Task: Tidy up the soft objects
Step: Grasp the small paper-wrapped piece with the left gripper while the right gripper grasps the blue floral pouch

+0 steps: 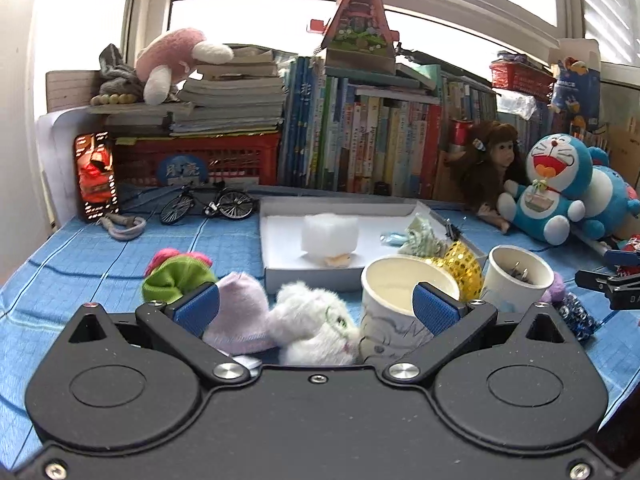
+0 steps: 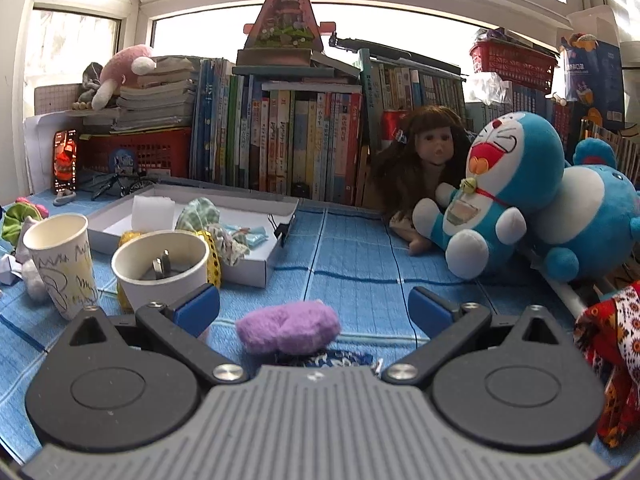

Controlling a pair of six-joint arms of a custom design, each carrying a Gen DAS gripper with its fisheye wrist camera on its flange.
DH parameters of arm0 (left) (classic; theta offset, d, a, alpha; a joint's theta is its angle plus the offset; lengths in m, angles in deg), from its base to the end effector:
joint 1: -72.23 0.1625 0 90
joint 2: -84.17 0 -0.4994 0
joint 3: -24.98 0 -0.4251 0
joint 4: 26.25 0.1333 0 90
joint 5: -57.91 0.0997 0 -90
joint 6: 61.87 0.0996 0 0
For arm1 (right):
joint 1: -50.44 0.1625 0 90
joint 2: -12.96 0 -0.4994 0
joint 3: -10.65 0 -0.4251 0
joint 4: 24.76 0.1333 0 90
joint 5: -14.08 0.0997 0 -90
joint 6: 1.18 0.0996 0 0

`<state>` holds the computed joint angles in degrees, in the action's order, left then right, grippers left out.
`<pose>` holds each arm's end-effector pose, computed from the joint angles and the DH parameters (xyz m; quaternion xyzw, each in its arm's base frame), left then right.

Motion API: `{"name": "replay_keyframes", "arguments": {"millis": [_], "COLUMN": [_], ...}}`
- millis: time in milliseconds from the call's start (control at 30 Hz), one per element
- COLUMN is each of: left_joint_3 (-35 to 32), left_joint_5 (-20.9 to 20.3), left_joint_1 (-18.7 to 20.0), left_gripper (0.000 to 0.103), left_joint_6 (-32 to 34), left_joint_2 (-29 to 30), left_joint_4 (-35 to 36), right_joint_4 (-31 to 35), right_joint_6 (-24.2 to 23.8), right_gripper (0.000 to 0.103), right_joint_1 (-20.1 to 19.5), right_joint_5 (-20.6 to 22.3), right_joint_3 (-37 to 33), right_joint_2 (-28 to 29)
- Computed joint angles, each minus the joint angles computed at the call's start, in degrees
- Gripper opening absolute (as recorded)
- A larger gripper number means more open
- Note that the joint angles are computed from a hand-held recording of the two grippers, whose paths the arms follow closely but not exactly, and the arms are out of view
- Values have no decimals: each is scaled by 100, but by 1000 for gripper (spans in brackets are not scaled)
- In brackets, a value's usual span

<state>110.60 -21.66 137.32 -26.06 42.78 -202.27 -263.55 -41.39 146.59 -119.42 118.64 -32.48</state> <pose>-0.2077 -0.8064 0.1896 0.4423 0.8192 -0.3455 0.1183 0.1313 -0.6145 0.2358 0.0340 -0.7229 0.5278 0.4446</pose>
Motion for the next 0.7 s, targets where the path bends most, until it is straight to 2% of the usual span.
{"name": "replay_keyframes", "arguments": {"millis": [467, 700], "left_joint_3": [336, 415], "left_joint_5": [529, 575], "left_joint_1": [186, 243], "left_gripper": [102, 94], "left_joint_6": [-225, -301], "left_joint_2": [26, 35], "left_joint_4": [-223, -188], "right_joint_4": [-45, 19], "right_joint_6": [197, 324], "right_gripper": [103, 103], "right_joint_1": [-120, -168], "right_joint_5": [-214, -266], "right_joint_3": [97, 116], "right_joint_2": [182, 219]}}
